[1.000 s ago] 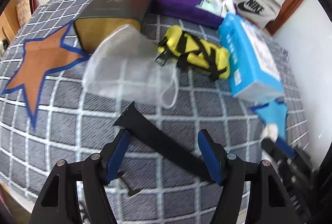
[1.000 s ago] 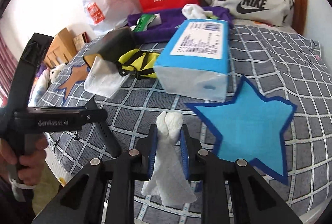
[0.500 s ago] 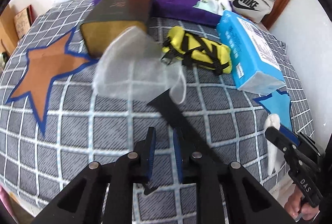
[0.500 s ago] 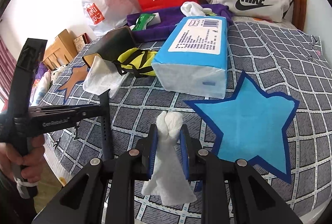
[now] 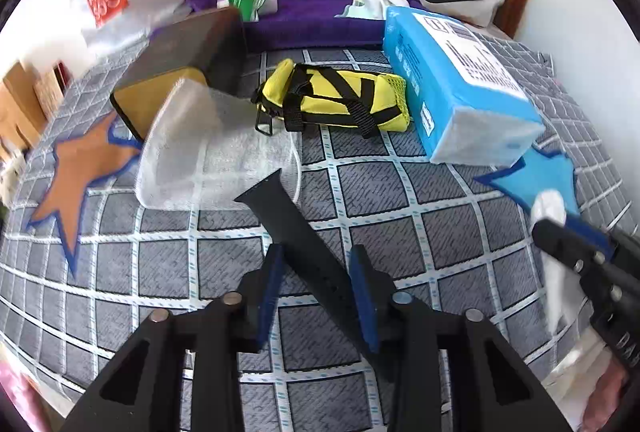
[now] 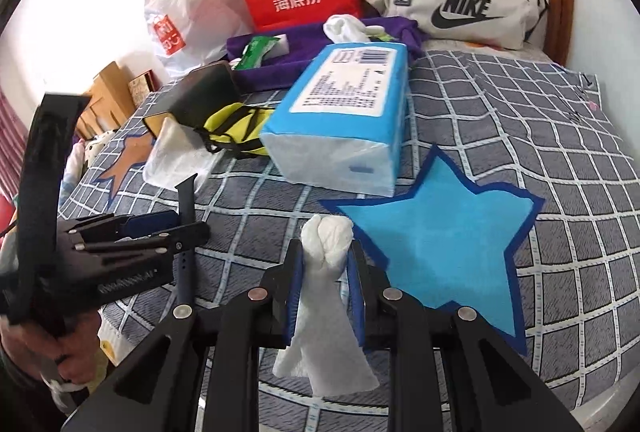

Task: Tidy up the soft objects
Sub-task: 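Carry the watch strap and the tissue in both grippers over the purple towel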

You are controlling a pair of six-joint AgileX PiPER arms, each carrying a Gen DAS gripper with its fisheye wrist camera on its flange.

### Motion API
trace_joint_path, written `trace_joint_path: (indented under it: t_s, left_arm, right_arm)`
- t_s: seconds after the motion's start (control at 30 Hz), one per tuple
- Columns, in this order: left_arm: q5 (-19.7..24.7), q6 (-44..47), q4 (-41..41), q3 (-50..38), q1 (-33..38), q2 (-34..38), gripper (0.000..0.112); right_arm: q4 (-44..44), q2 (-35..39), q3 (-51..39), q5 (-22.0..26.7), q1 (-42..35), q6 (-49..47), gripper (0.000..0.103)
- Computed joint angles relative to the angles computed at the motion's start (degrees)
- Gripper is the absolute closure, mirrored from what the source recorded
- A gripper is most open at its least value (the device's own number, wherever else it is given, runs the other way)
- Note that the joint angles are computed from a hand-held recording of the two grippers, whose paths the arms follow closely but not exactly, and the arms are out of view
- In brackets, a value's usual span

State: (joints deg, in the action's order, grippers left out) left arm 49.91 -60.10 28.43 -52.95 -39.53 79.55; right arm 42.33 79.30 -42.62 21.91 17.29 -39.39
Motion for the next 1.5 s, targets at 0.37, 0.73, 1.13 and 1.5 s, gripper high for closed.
trace_joint_path:
  t_s: [0.37,0.73,1.13,1.5]
  left_arm:
    - [-3.47,13.04,-11.98,5.56,8.42,-8.19,0.083]
    - [-5.13,13.06,-10.0,5.83,8.2,-7.64,0.093]
    - [-2.55,23.46,-19.91,4.77,16.93,-14.68,0.093]
    - [1.15,27.88,-20.74,-2.03,20.56,-16.34,0.093]
  right_arm:
    - [5.33,1.71,-0.15,0.62,-0.26,-5.84,0.081]
    - [7.35,3.28,1.09,-1.9,2.26,-7.58,0.082]
    - [-3.77,-2.43,-1.71,1.8,1.93,3.13,0.082]
    - [-8.88,-3.02,-8.07,5.45,3.72,8.54,0.082]
